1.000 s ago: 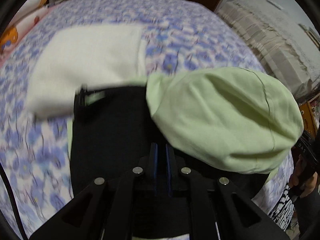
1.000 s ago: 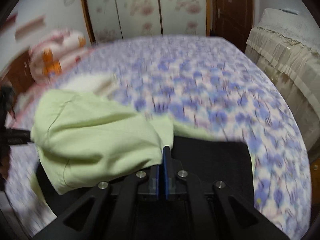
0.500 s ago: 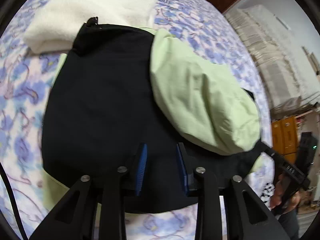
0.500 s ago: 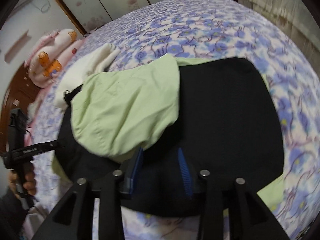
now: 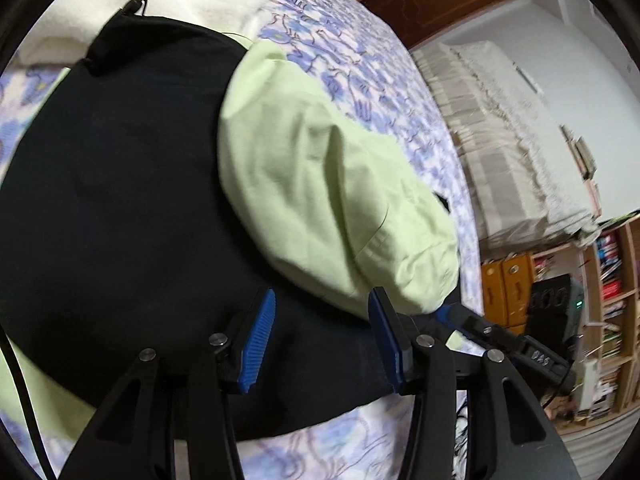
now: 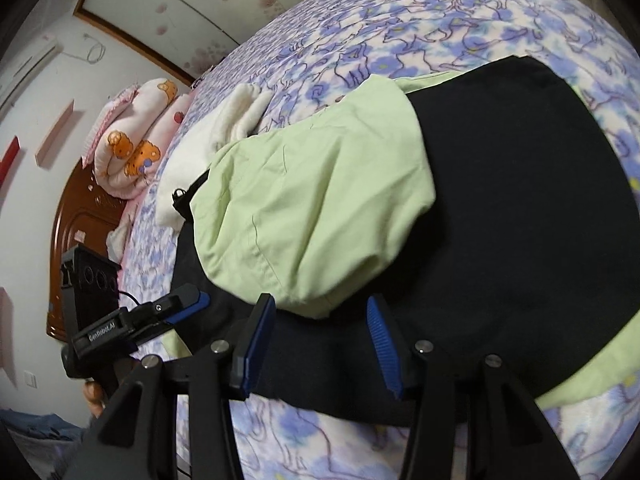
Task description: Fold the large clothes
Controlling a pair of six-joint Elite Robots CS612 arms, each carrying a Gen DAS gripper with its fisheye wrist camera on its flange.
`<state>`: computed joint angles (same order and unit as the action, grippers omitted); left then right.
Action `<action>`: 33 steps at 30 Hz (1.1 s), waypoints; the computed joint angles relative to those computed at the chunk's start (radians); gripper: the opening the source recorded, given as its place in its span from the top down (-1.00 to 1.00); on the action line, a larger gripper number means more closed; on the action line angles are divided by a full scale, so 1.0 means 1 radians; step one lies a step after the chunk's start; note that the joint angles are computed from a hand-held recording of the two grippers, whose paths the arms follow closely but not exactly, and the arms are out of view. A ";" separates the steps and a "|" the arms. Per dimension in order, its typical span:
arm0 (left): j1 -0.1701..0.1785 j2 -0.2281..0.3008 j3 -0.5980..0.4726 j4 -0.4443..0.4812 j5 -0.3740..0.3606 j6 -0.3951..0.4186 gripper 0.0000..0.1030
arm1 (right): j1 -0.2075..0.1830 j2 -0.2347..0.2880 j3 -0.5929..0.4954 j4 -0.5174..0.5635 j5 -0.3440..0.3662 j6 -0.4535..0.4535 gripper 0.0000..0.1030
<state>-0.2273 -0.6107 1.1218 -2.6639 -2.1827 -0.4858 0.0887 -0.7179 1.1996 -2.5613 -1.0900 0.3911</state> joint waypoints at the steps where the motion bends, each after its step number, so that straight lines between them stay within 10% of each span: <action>1: -0.001 0.009 -0.009 -0.013 -0.007 -0.013 0.09 | 0.000 0.005 -0.005 -0.004 0.002 0.008 0.06; 7: -0.015 0.053 -0.065 -0.020 -0.010 -0.063 -0.10 | 0.002 0.040 -0.026 -0.067 0.009 0.077 0.06; 9: -0.018 0.058 -0.068 -0.045 -0.008 -0.094 0.35 | 0.004 0.048 -0.030 -0.091 -0.002 0.102 0.07; 10: -0.022 0.056 -0.070 -0.034 0.002 -0.089 0.97 | 0.004 0.049 -0.031 -0.095 0.002 0.106 0.24; 13: -0.041 0.028 -0.056 -0.001 0.096 -0.048 0.95 | 0.004 0.047 -0.031 -0.125 0.022 0.097 0.64; 19: -0.059 -0.060 0.035 -0.068 0.224 0.024 0.95 | -0.012 0.024 0.035 -0.321 0.147 0.256 0.72; 29: -0.072 -0.079 0.147 -0.012 0.313 0.083 0.85 | 0.037 0.014 0.079 -0.106 -0.080 0.088 0.57; 33: -0.077 -0.105 0.163 0.023 0.379 0.114 0.44 | 0.047 -0.003 0.054 -0.051 -0.166 0.053 0.31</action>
